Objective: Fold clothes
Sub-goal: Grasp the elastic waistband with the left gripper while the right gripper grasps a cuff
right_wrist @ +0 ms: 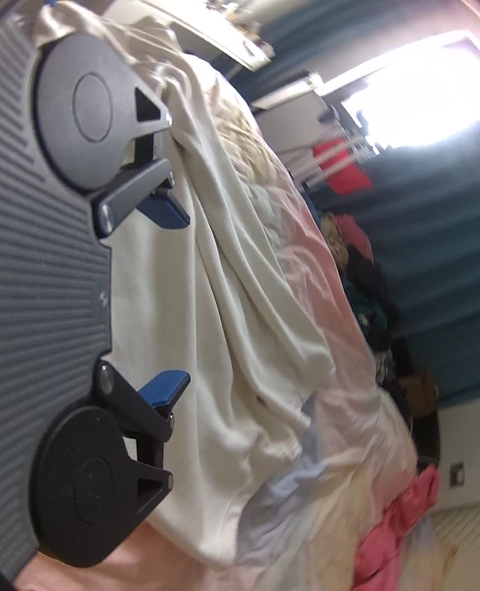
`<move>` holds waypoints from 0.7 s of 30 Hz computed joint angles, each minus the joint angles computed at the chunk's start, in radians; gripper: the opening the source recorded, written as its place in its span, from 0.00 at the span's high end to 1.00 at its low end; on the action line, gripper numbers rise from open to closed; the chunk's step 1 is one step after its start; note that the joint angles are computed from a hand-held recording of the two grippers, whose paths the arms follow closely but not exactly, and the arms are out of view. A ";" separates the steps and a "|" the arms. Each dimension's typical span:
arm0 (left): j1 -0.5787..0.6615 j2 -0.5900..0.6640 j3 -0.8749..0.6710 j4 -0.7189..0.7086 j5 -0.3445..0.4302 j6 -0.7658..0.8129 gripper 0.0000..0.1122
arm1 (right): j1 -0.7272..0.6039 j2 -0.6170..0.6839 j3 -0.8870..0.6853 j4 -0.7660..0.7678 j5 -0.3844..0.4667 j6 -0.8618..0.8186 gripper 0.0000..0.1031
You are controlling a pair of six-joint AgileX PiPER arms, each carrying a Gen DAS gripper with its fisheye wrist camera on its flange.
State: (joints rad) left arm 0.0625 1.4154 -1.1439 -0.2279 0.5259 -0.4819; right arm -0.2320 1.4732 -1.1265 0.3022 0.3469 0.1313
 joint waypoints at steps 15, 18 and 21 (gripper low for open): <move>0.407 0.084 0.184 -0.838 0.014 0.615 0.22 | -0.284 0.037 0.111 -0.240 -0.054 0.779 0.17; 0.381 0.078 0.208 -0.872 -0.039 0.618 0.34 | -0.295 0.084 0.087 -0.314 -0.010 0.890 0.17; 0.339 0.074 0.212 -0.888 -0.096 0.616 0.46 | -0.309 0.134 0.058 -0.336 0.035 0.944 0.21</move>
State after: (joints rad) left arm 0.4011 1.4892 -0.9316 -1.1158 0.4295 0.1342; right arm -0.5411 1.6068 -1.0682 -0.0340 0.3819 1.0756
